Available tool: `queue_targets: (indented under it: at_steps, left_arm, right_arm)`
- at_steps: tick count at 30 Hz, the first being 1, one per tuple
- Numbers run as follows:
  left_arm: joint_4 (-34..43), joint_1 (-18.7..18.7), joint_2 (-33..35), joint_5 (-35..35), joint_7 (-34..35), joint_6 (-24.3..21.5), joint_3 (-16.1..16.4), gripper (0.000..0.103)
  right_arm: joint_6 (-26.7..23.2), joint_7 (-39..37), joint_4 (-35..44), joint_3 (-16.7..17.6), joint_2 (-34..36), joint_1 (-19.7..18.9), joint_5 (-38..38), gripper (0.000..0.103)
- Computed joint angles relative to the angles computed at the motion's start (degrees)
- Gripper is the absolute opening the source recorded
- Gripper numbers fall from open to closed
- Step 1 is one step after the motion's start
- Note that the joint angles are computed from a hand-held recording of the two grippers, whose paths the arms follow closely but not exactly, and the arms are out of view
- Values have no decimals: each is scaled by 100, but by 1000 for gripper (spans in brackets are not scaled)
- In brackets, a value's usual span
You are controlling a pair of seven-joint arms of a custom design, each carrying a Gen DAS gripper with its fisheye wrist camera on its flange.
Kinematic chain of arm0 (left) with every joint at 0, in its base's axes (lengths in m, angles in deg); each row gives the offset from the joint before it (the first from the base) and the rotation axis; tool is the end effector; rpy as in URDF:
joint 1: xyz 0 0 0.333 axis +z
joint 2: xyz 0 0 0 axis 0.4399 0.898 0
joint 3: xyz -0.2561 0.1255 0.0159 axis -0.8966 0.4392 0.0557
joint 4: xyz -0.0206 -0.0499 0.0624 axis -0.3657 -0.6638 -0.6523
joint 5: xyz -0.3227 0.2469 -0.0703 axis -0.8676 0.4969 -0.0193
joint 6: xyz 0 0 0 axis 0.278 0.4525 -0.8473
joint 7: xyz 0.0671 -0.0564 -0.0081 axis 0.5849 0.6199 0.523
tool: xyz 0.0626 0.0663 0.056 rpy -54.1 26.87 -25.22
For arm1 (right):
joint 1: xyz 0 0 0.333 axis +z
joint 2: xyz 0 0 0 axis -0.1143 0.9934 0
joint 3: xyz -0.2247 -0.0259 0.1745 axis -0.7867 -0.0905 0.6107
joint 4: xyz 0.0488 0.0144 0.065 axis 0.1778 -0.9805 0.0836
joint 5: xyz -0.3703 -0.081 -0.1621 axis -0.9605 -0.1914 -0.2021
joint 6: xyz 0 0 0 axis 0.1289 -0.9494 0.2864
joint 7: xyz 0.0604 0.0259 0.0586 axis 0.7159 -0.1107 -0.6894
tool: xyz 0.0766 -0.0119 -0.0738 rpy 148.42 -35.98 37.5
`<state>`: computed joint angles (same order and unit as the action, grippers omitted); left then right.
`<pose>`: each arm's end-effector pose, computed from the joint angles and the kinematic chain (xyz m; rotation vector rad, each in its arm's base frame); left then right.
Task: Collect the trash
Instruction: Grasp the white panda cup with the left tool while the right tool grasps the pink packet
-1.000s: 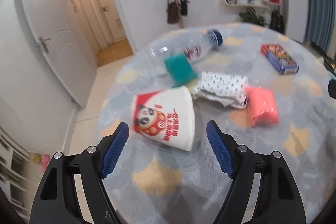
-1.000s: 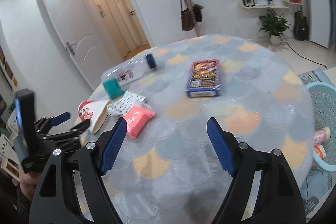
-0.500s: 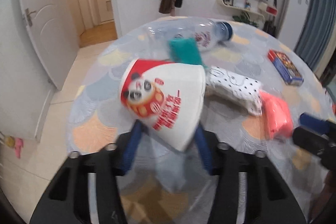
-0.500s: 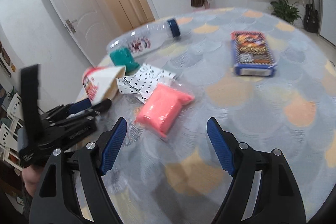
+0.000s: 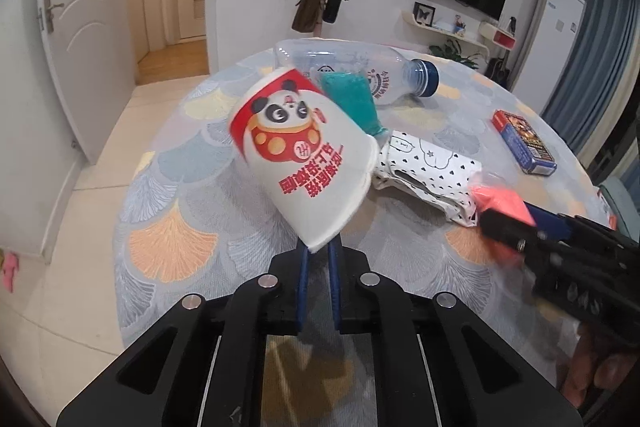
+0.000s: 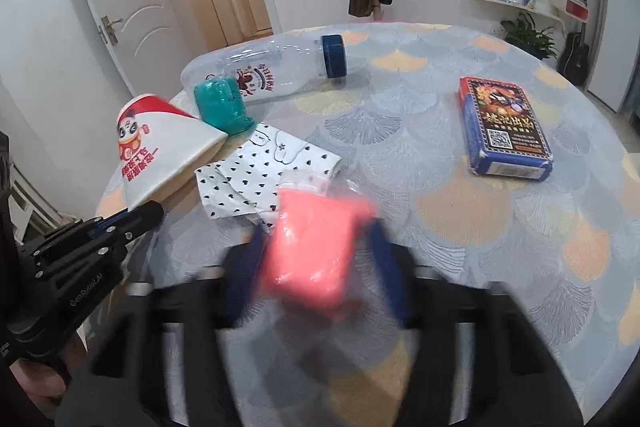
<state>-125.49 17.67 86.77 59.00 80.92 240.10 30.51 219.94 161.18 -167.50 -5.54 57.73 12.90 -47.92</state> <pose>0.5833 -0.1770 0.4667 -1.5807 2.1267 -0.9718 0.5744 0.2400 0.4192 -1.6227 1.8768 -0.5766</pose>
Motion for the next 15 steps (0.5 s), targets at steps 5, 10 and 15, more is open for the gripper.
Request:
queue_targets:
  at_steps: [5,10,15]
  left_arm:
    - [-226,-57,-249,-164,105,112,25,2]
    - [-584,-269,-676,-213,203,362,163,2]
    - [-822,-566,-1034,-209,245,523,421,1]
  right_arm:
    - [508,-325,-413,27,-228,-132,440,34]
    - [1036,336,-851,93,-601,-325,-254,34]
    - [1241,513,-1185,375,-951,-691,-439,34]
